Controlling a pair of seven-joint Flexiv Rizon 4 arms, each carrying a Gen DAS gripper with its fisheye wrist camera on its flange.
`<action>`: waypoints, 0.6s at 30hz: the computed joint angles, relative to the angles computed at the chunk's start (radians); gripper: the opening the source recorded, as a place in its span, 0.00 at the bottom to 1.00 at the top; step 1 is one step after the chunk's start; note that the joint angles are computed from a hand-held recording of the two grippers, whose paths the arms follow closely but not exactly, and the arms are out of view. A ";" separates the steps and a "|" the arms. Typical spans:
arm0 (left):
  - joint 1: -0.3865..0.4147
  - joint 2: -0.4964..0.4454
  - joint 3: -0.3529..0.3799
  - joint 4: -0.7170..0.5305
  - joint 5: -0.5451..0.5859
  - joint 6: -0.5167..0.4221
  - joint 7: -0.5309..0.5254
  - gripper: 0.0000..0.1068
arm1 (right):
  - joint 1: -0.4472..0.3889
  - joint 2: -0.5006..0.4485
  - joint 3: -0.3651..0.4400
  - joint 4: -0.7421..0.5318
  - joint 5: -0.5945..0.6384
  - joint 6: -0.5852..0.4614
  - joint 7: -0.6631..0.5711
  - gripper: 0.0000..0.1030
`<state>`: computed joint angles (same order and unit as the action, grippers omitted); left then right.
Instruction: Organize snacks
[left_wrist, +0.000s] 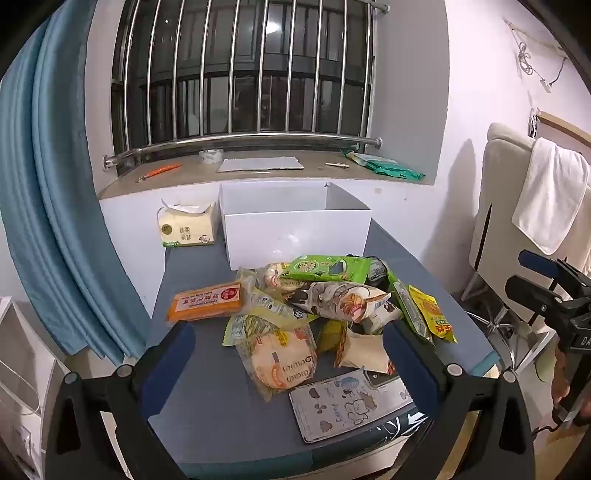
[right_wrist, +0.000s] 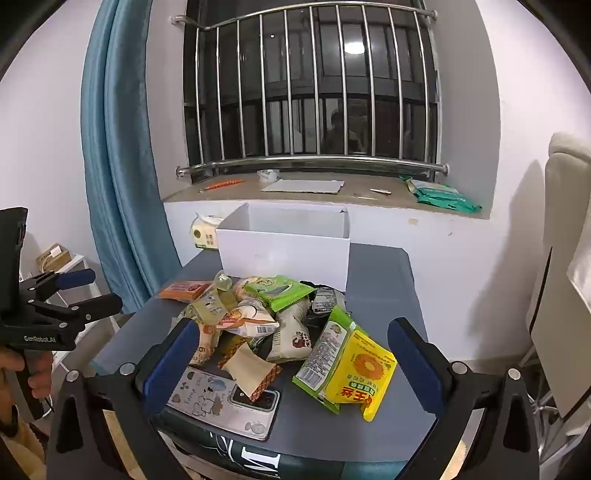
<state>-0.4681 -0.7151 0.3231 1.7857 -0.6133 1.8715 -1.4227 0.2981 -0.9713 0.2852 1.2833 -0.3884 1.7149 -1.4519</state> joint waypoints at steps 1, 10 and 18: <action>0.012 0.005 -0.015 0.004 0.008 0.007 -0.004 0.96 | -0.011 -0.003 0.020 -0.001 -0.006 -0.007 -0.006 1.00; 0.031 0.008 -0.040 0.003 0.010 -0.007 0.005 0.96 | -0.016 -0.004 0.026 0.000 -0.003 -0.013 -0.024 1.00; 0.022 0.019 -0.023 0.008 0.038 -0.013 -0.016 0.96 | 0.013 0.008 -0.017 0.005 0.018 -0.012 -0.014 1.00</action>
